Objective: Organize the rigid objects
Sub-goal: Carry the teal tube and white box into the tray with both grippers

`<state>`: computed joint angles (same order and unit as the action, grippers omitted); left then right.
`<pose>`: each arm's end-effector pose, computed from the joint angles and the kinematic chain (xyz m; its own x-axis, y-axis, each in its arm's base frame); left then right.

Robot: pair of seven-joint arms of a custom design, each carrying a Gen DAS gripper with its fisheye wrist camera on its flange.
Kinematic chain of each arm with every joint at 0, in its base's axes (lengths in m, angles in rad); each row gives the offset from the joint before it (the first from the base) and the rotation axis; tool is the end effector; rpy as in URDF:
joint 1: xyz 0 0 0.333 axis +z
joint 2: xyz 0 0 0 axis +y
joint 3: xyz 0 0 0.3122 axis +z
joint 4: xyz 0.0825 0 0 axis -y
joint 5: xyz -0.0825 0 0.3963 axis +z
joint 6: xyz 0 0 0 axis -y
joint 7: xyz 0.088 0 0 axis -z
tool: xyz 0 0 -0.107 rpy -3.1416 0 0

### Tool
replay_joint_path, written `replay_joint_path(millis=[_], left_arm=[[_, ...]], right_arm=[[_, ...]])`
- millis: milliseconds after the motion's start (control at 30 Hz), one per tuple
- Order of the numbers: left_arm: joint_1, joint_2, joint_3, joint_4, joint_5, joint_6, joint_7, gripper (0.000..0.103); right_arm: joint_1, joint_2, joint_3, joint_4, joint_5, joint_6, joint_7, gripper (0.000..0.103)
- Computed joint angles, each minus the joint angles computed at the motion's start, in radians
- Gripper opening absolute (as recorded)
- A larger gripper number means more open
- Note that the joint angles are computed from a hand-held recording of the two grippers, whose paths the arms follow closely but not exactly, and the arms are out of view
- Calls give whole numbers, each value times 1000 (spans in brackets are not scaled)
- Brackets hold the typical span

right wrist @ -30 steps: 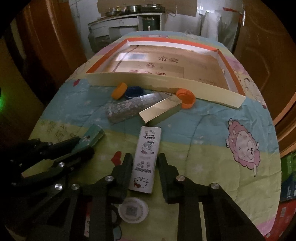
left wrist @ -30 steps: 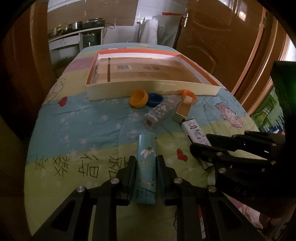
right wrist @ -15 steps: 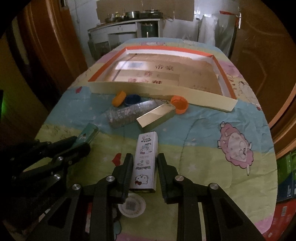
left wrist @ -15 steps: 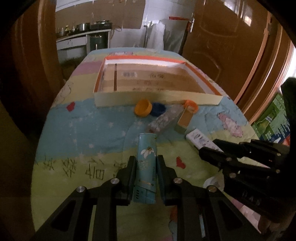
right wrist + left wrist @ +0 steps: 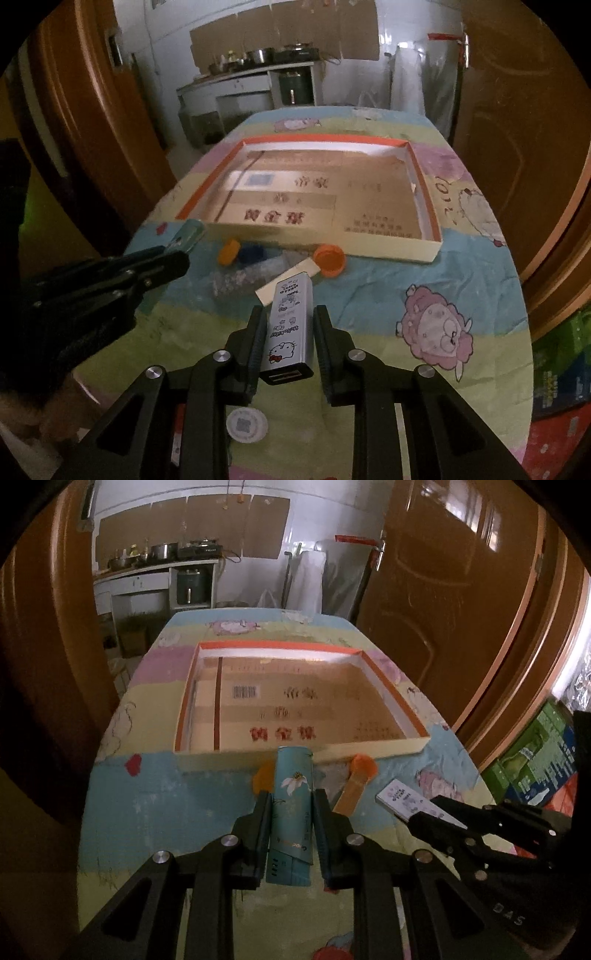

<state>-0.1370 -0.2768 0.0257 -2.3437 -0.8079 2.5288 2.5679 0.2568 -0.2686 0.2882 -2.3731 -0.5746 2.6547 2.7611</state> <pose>0.5045 -0.0482 0.4803 -0.5587 -0.8131 0.1636 -0.6766 0.3328 -0.6569 0.4257 0.2820 0.4694 -0.1438 -0.9805 -0.1339 -0.7588 0.1962 -0.6211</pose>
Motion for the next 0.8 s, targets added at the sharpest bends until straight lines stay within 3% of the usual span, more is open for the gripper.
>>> replay_joint_path(millis=[367, 567, 800], left_arm=[[-3, 76, -36, 116, 16, 26, -45, 23], [17, 167, -79, 205, 66, 61, -123, 23], [55, 280, -131, 306, 153, 77, -219, 23]], right_arm=[[-77, -24, -9, 22, -65, 68, 8, 26], [-124, 32, -41, 61, -59, 141, -3, 26], [-135, 115, -96, 107, -15, 218, -44, 26]])
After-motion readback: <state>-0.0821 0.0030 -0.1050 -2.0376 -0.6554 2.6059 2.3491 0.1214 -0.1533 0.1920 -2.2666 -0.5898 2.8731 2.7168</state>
